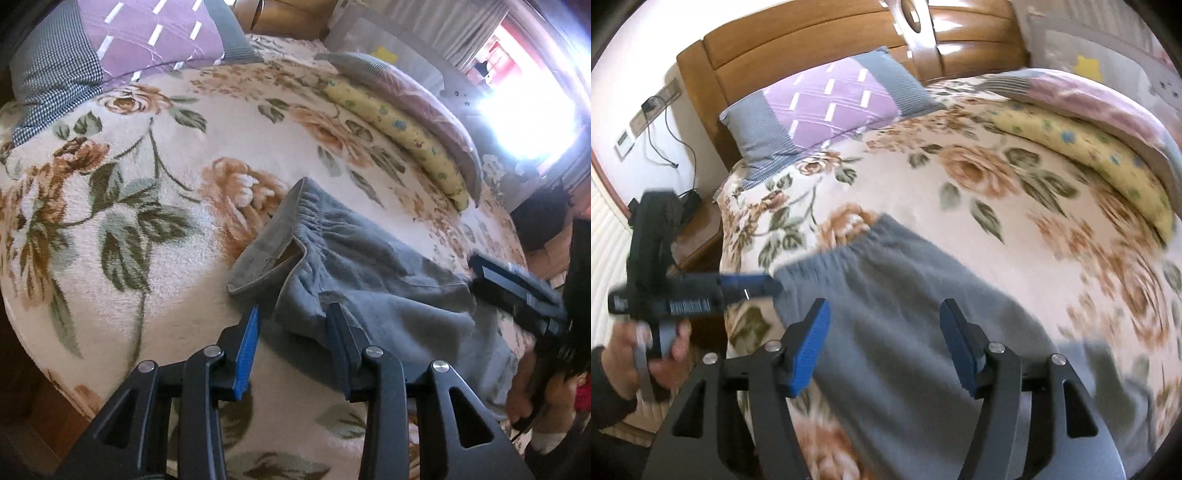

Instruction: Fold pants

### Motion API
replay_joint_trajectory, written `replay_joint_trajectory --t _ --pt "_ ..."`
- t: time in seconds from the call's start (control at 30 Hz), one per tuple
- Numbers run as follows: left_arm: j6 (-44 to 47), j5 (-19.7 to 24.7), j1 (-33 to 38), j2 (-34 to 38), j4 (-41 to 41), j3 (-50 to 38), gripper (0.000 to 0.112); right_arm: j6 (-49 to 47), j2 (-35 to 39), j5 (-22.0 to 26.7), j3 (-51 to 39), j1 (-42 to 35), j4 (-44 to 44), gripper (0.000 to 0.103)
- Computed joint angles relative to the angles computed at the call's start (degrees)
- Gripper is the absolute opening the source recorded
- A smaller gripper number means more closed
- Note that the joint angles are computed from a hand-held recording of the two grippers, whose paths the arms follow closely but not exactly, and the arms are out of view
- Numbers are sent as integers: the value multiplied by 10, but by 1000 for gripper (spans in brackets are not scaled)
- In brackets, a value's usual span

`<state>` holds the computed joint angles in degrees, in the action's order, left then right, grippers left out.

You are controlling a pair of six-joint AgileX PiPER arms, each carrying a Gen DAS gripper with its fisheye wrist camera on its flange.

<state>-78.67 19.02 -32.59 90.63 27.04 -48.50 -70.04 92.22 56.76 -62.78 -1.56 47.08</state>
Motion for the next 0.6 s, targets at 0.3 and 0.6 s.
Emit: replay_joint_trajectory --t 0.3,0.6 --pt "-31 -30 24 32 12 17 41 169 215 -3 -247 145 -84 63" --pt "-86 -76 37 65 78 19 21 238 325 -8 -332 206 -168 11"
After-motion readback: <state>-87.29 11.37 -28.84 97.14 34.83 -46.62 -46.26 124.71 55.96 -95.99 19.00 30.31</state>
